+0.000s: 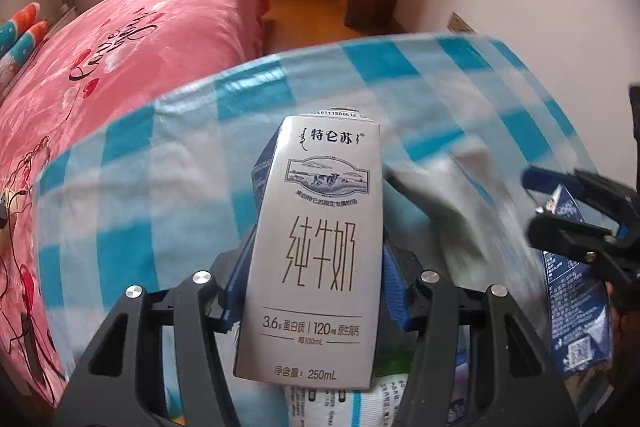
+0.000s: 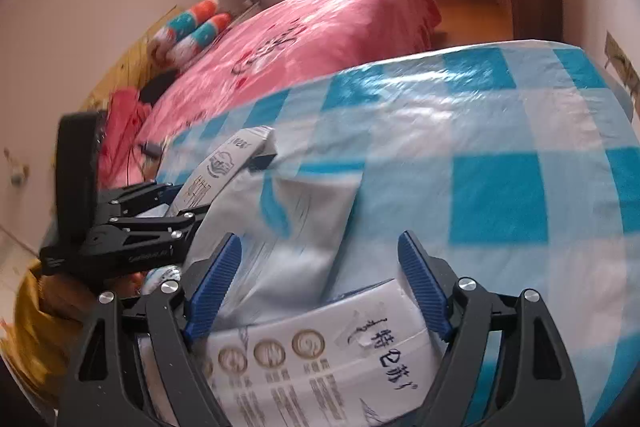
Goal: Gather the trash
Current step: 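Grasp the white milk carton with the left gripper and lift it, then grasp the white yogurt bottle with right gripper while left gripper holds the carton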
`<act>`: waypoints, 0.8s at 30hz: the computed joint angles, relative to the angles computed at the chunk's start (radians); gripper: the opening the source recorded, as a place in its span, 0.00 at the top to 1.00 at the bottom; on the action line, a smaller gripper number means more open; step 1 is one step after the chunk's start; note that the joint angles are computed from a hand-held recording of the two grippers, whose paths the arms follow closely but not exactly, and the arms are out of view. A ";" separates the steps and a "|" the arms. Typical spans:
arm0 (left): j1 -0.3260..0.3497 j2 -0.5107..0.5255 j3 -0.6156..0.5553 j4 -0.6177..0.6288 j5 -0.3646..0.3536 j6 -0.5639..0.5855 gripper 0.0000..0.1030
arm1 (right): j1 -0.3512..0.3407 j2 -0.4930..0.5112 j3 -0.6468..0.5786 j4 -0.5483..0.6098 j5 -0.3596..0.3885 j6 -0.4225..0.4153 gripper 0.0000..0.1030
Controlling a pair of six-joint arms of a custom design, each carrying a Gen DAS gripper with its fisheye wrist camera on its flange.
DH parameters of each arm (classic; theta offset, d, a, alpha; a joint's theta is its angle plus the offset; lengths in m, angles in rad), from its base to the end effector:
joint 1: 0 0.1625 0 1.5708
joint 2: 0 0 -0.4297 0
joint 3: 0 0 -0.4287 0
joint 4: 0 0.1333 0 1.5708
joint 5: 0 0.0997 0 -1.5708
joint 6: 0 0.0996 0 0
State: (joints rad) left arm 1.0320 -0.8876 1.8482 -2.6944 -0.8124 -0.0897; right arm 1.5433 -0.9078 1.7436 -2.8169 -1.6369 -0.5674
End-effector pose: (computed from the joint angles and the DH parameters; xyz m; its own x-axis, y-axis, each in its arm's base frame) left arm -0.1485 -0.6417 0.0893 -0.7230 0.1997 -0.6614 0.4433 0.8683 -0.2224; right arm 0.1079 -0.6862 0.1318 -0.8541 -0.4473 0.2655 -0.5144 0.8019 -0.3038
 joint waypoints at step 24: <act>-0.203 -0.258 0.455 -0.303 -0.044 -0.271 0.47 | -0.070 -0.398 0.544 -0.322 0.039 0.060 0.13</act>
State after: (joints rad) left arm 0.8292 -1.1459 2.3030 -2.9970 -0.8561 -0.3610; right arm 1.4731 -1.3055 2.2881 -3.1386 -1.5979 -0.5073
